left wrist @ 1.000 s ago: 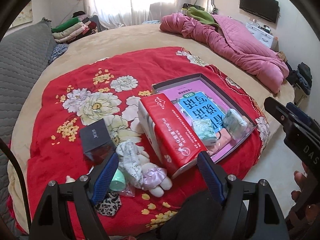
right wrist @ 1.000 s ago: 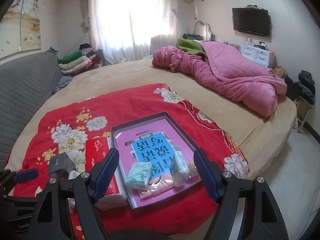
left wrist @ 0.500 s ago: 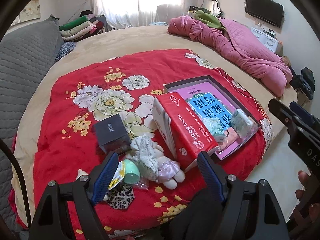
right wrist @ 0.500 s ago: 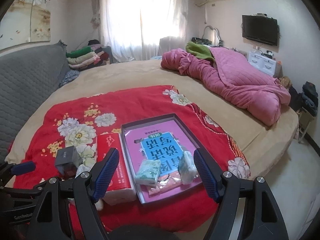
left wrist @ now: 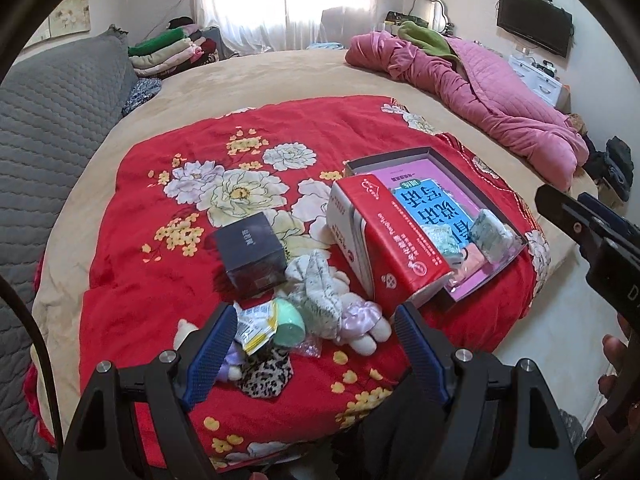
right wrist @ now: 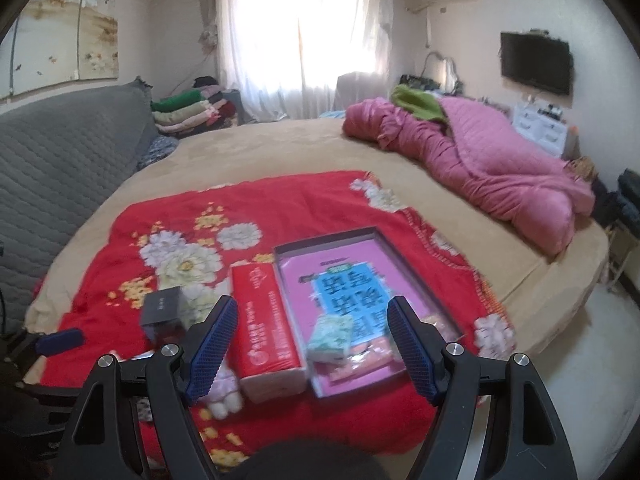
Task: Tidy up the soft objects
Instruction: 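Move both tools down toward the plush toys beside the tray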
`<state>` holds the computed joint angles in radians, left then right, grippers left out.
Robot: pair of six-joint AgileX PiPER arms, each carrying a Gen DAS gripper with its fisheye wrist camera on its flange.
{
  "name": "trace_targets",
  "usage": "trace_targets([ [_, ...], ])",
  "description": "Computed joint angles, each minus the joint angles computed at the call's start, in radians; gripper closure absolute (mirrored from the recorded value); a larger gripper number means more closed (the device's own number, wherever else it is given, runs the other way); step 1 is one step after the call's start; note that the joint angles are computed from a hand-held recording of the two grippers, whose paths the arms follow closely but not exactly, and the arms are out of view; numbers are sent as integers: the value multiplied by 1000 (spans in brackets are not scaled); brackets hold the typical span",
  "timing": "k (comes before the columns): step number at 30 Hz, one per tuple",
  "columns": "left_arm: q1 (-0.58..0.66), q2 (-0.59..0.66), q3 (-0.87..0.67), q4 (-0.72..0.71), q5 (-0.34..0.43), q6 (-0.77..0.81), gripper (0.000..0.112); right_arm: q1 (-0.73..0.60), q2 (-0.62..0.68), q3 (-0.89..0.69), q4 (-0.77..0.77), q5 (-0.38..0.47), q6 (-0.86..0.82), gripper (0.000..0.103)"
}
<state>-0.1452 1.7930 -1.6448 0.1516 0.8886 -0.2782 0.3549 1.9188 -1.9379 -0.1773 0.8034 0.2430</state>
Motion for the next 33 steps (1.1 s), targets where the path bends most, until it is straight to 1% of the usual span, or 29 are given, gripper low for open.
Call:
trace_targets([
  [3, 11, -26, 38, -2, -10, 5, 32, 24, -5, 1, -18, 9, 9, 25],
  [10, 60, -92, 134, -25, -45, 26, 32, 69, 4, -31, 22, 59, -25, 25],
  [12, 85, -123, 168, -43, -63, 38, 32, 82, 7, -36, 24, 66, -32, 25],
  [17, 145, -158, 210, -49, -77, 59, 32, 118, 18, -40, 10, 79, -31, 25],
  [22, 211, -165, 245, -56, -92, 68, 32, 135, 33, -41, 7, 86, -47, 25],
  [28, 302, -169, 298, -102, -108, 109, 32, 149, 51, -34, 8, 90, -55, 25],
  [33, 353, -175, 338, -124, -124, 135, 32, 159, 76, -35, 13, 94, -75, 25],
])
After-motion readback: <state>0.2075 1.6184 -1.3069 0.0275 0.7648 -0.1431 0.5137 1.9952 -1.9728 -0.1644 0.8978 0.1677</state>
